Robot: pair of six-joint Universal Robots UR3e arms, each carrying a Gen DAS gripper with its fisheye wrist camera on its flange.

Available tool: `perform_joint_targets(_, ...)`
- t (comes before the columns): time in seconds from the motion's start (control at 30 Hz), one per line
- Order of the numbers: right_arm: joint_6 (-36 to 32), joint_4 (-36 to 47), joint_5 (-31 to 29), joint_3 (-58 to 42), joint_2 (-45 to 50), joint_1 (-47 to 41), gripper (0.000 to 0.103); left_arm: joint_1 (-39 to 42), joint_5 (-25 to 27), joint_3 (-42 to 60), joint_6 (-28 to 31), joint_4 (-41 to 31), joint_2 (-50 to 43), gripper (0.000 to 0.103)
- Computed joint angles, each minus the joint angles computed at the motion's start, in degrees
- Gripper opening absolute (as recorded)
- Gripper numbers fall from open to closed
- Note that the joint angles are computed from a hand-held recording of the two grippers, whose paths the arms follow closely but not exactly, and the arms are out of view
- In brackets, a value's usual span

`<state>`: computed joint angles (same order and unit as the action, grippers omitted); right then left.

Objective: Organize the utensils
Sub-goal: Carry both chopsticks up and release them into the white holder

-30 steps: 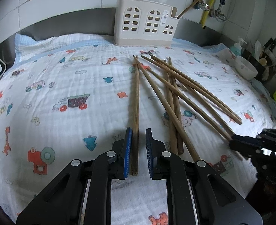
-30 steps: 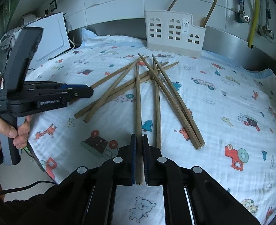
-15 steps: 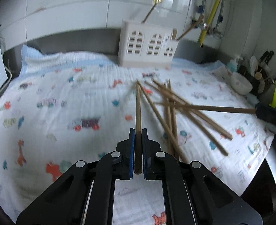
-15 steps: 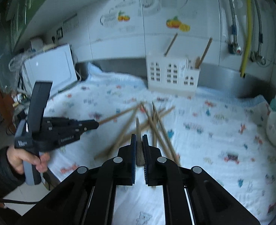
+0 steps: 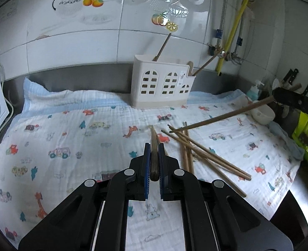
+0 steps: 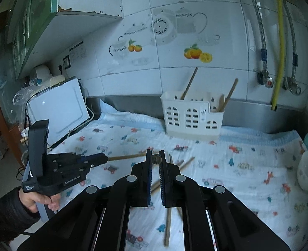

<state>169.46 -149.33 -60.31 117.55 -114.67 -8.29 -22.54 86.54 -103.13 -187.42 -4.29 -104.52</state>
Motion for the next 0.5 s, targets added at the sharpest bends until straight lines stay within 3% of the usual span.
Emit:
perform_joint_targets(0.23, -0.59, 1.23, -0.86, -9.05, 5.17, -0.35, 0.006, 1.43, -1.45, 4.64, 2.69, -2.70, 0.83, 0.005)
perform_joint_targets(0.5, -1.82, 5.10, -4.98, -23.08, 13.30, -0.90, 0.006, 2.37, -3.48, 19.06, 7.40, -13.36, -2.36, 0.005)
